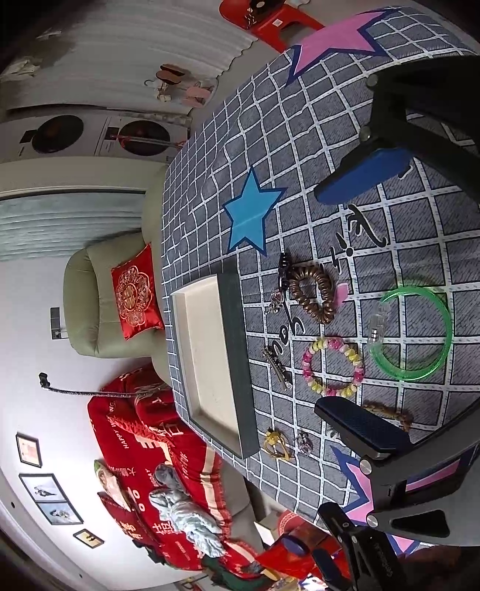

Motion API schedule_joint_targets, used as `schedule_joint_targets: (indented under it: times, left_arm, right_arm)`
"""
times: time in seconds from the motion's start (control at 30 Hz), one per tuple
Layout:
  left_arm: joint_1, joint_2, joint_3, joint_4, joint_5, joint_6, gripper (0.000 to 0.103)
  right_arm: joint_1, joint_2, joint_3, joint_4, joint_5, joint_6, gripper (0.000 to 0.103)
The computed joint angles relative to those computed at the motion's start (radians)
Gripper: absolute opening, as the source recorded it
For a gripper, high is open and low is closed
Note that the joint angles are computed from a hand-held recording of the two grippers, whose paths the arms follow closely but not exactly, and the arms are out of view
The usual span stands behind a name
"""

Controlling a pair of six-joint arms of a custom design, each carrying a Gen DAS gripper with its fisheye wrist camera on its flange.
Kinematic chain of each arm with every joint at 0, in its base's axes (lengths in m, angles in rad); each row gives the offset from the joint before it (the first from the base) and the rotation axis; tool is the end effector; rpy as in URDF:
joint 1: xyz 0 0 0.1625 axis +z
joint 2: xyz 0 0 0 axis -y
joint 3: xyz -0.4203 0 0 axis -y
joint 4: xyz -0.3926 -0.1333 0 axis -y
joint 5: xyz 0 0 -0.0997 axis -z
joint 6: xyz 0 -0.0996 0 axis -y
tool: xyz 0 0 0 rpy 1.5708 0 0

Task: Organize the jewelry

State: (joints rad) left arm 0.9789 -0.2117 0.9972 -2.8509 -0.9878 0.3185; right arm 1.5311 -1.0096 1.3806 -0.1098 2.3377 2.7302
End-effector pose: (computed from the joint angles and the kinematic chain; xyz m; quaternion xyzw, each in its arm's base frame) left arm -0.2990 -0.7819 -0.0527 0.3451 0.8650 -0.2702 0.2441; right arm 0.0390 -0.6352 0.2612 -0.0880 -0.7650 0.4841 0.4155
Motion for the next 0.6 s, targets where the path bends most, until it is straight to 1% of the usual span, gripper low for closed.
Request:
schedule_joint_targets:
  times: [0.6]
  left_arm:
    - [-0.002,-0.001,0.008,0.005,0.0,0.0,0.103]
  right_arm:
    - [-0.005,-0.009,0.015,-0.008,-0.003,0.014,0.103]
